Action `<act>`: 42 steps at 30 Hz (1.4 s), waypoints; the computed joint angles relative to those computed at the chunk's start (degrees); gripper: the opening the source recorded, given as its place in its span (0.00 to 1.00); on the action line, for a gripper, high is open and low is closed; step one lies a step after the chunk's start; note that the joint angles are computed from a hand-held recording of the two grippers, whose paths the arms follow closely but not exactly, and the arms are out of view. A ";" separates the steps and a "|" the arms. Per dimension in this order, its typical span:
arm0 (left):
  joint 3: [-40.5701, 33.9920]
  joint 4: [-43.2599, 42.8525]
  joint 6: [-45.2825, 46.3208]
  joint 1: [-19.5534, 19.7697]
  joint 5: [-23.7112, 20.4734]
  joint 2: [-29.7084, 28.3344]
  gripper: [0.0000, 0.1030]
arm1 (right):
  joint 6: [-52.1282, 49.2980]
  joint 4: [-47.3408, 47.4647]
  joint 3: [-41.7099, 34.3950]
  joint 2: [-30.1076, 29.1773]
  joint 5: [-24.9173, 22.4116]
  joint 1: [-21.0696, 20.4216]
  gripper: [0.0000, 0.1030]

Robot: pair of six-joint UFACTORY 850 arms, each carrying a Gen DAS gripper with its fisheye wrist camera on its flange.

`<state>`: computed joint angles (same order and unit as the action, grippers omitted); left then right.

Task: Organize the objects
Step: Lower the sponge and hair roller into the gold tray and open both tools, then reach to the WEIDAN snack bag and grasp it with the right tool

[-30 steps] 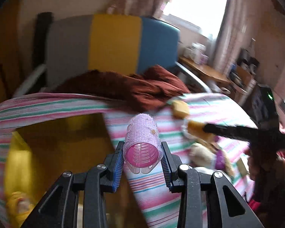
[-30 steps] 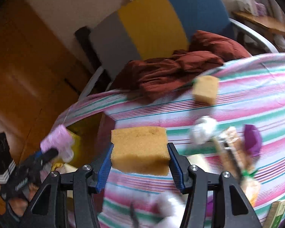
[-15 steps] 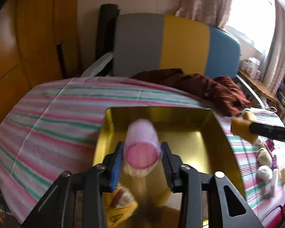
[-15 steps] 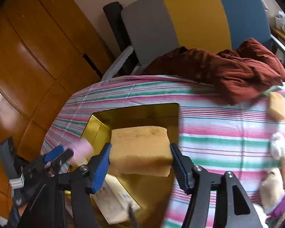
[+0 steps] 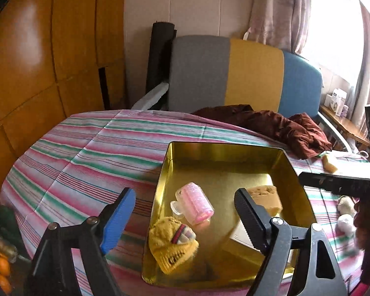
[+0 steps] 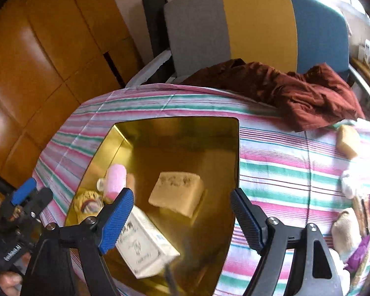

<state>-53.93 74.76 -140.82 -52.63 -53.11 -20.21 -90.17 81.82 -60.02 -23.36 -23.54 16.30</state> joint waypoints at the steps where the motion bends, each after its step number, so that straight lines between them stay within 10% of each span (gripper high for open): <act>1: -0.18 -0.29 -0.25 -0.59 -0.26 0.04 0.81 | -2.54 1.82 1.26 0.97 0.61 0.15 0.80; 18: -2.73 -3.06 0.98 -6.37 -3.12 -0.94 0.84 | -29.88 24.30 12.68 9.80 3.94 0.08 0.80; 42: -9.36 1.72 6.61 -6.80 4.31 -5.69 0.84 | -24.60 22.43 13.29 8.86 6.05 -13.40 0.80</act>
